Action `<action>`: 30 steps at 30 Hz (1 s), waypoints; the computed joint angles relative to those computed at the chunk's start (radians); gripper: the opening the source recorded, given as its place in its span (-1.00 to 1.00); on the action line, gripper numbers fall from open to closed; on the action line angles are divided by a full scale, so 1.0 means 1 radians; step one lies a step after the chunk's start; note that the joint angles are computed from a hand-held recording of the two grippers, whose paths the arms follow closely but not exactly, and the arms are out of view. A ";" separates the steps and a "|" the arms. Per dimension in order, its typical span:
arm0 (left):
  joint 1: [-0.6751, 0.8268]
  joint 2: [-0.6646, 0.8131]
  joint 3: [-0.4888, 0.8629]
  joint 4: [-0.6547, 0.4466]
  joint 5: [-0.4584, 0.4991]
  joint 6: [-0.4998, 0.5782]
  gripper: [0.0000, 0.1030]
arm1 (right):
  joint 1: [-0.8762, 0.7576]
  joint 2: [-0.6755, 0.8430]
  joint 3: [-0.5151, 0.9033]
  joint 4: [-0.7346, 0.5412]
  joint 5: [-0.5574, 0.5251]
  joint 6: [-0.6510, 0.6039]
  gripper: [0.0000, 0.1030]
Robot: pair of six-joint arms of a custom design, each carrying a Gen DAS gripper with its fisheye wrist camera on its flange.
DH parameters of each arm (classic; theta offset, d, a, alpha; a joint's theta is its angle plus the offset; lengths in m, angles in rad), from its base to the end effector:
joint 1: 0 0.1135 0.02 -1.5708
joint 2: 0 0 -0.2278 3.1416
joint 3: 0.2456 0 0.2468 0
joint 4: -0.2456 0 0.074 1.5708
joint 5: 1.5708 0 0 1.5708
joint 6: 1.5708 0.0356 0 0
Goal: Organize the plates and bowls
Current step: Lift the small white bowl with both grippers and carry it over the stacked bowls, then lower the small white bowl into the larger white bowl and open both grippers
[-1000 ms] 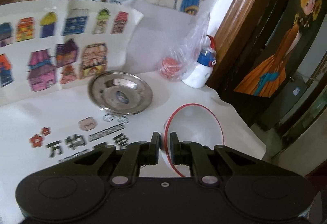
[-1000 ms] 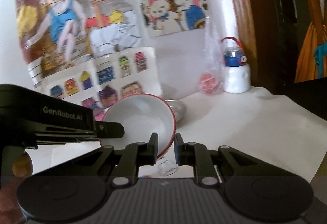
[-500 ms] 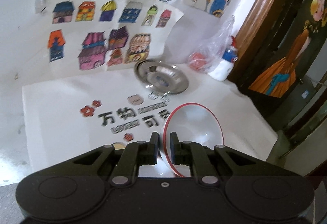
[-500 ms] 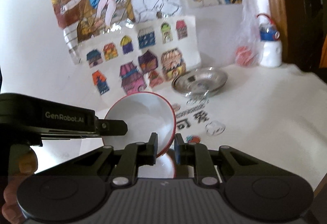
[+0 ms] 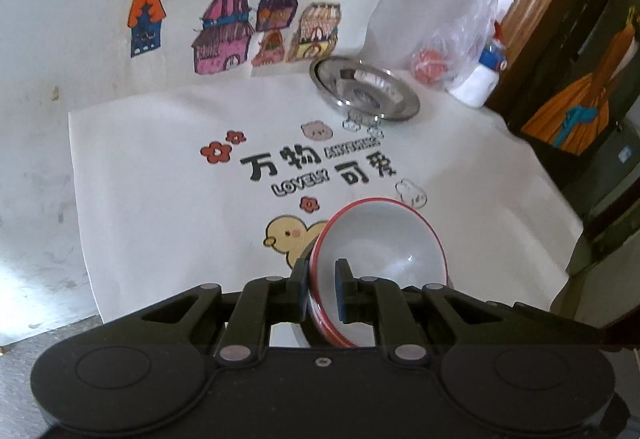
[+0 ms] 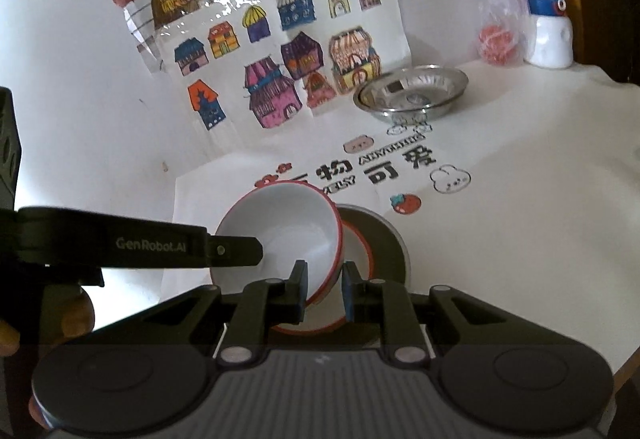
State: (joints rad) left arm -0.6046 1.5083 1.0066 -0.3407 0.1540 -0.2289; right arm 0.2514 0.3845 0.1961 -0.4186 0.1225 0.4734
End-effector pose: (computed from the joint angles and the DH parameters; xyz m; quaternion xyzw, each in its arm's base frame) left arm 0.2579 -0.1848 0.1969 0.2009 0.9101 -0.2095 0.2957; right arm 0.1416 0.0319 0.1507 0.1262 0.8759 0.1133 0.4518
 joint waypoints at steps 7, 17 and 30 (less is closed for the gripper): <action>-0.034 0.026 0.006 0.006 -0.043 0.051 -0.75 | 0.002 0.049 0.021 -0.001 0.009 -0.005 -0.59; -0.067 0.068 0.055 -0.032 -0.097 0.156 -0.75 | -0.024 0.060 0.042 -0.035 0.006 -0.025 -0.48; -0.060 0.085 0.077 -0.048 -0.092 0.173 -0.74 | -0.014 0.058 0.023 -0.012 -0.001 -0.031 -0.46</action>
